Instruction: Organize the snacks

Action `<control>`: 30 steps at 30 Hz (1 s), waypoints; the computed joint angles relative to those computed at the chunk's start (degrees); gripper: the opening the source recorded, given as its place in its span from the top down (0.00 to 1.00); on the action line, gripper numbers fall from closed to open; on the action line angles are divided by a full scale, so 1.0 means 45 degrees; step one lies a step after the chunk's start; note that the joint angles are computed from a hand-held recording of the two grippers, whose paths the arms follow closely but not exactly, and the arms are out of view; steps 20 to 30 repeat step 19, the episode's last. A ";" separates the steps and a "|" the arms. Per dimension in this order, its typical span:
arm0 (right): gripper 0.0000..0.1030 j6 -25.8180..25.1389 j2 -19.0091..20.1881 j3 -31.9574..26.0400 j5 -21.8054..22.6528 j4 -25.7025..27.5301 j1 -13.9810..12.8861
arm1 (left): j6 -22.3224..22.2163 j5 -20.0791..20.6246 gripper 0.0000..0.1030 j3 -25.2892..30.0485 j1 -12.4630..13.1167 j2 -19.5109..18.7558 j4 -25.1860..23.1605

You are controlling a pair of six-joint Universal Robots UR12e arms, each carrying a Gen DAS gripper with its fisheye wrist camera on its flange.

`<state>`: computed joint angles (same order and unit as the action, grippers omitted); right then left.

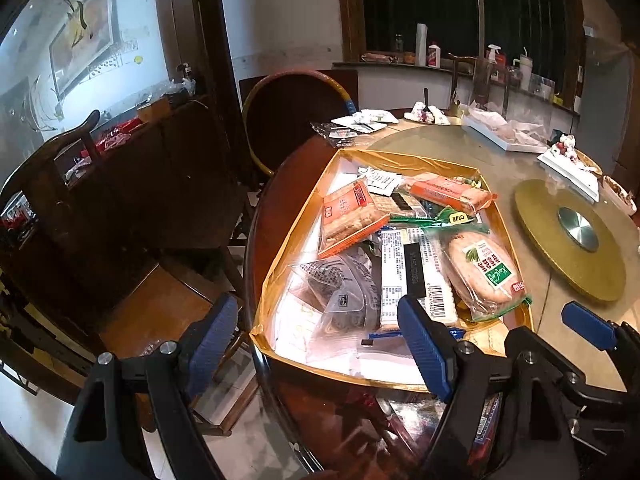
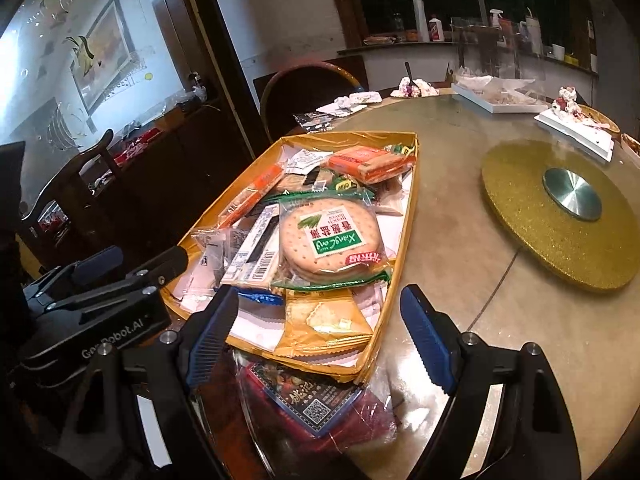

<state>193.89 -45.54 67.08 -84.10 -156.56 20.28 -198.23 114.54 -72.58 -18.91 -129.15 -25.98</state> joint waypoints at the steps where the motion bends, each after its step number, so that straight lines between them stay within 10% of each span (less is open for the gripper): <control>1: 0.19 -0.0017 0.0003 -0.0010 -0.0030 0.0026 0.0008 | 0.0004 0.0022 0.20 -0.0017 0.0001 0.0003 0.0010; 30: 0.19 -0.0059 -0.0070 0.0041 -0.0256 0.0093 0.0054 | 0.0133 -0.0580 0.20 -0.0127 0.0075 0.0099 0.0004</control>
